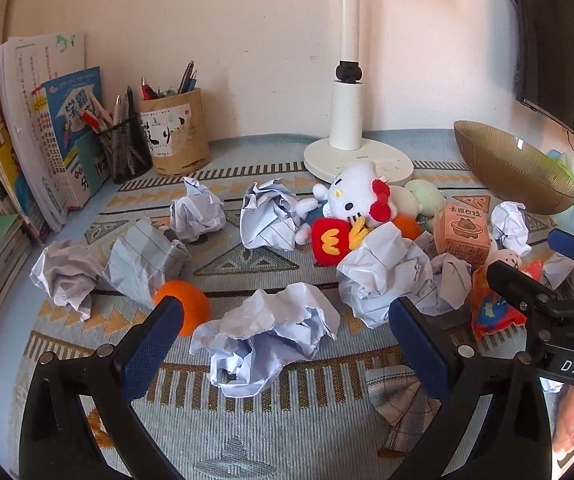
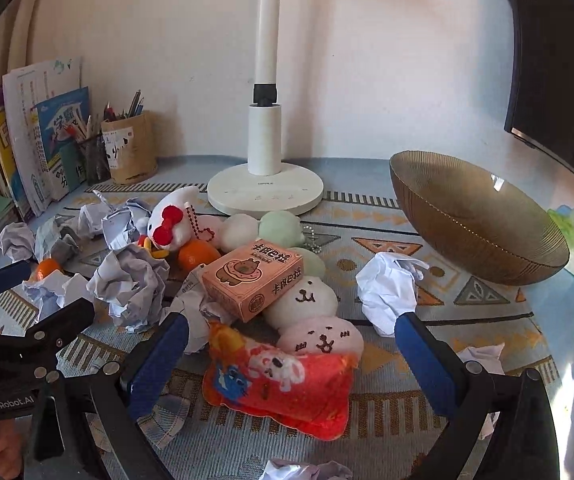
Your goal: Organize objects
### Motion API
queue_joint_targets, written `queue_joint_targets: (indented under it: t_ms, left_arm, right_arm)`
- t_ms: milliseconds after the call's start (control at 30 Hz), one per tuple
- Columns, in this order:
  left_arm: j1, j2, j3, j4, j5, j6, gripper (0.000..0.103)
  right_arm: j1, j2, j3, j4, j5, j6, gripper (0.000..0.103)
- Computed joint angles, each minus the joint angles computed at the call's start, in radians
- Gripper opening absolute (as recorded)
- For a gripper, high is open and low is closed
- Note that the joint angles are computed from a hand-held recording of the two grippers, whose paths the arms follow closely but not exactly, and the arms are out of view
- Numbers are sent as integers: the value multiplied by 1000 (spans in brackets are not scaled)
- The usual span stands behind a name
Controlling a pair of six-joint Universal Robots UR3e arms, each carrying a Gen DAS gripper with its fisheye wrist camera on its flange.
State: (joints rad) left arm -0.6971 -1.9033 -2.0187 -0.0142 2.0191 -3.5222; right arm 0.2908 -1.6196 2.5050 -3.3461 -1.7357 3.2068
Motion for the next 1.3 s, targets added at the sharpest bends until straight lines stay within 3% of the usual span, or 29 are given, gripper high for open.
queue_joint_targets:
  t_ms: [1300]
  left_arm:
    - [6, 6, -24, 2, -12, -11, 102]
  right_arm:
    - [57, 12, -12, 11, -56, 5, 103]
